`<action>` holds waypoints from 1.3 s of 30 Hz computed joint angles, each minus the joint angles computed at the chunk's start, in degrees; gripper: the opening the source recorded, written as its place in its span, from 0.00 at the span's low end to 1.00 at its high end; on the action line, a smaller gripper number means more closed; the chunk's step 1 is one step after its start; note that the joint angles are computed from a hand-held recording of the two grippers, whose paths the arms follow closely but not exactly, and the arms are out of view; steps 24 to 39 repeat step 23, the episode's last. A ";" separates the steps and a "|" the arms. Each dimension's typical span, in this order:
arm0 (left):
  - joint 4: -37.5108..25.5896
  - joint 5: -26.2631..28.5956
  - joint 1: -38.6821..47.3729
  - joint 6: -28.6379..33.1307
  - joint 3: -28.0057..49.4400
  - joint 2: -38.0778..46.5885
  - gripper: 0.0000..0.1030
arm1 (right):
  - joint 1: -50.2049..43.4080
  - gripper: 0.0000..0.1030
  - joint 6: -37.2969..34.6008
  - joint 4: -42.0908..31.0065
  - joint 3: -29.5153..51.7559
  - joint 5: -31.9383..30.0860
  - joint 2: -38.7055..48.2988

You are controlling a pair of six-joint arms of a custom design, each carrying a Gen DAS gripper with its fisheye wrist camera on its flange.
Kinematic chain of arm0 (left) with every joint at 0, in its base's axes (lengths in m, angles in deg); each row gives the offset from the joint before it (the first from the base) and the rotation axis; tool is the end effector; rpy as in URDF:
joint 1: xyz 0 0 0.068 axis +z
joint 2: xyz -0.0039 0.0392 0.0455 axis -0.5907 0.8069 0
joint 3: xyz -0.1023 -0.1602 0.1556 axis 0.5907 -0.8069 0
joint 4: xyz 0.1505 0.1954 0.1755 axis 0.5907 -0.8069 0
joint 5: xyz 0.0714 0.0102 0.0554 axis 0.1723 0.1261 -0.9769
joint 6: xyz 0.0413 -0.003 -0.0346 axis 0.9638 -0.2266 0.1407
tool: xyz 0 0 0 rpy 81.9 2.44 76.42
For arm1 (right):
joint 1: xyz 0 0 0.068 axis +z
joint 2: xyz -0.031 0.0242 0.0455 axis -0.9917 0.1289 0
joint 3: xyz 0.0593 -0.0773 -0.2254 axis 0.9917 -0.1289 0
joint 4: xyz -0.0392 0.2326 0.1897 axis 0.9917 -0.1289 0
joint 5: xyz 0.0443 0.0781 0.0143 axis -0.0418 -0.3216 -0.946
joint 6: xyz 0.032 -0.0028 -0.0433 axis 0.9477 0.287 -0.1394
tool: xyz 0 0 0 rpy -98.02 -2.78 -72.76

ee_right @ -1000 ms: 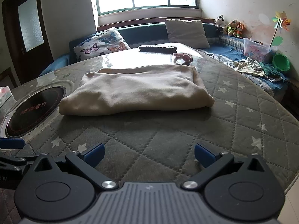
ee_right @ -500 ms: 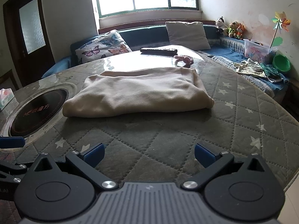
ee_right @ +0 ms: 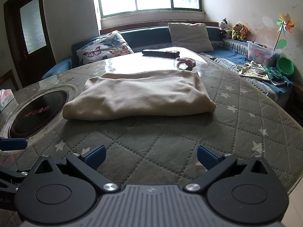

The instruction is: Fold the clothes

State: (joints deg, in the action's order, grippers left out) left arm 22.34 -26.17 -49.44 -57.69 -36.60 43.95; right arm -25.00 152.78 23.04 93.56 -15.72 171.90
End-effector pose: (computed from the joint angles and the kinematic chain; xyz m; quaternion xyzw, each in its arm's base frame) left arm 0.2761 -0.0791 0.0669 0.3342 0.8483 -0.1579 0.3791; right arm 0.1910 0.2512 0.0700 0.2092 0.8792 -0.0420 0.4259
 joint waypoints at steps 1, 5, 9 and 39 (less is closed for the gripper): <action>0.10 -0.01 -0.11 -0.01 0.19 0.31 1.00 | -0.08 1.00 -0.06 0.05 -0.08 -0.03 -0.06; 0.95 -0.50 -0.61 -0.24 0.82 1.33 1.00 | -0.38 1.00 -0.43 0.31 -0.31 -0.17 -0.17; 1.11 -0.90 -0.86 -0.36 1.79 2.35 1.00 | -1.02 1.00 -1.30 0.84 -0.75 -0.41 -0.45; 2.06 -0.83 -1.96 -1.04 6.13 7.25 1.00 | -3.97 1.00 -4.62 3.39 -1.32 -1.42 -0.12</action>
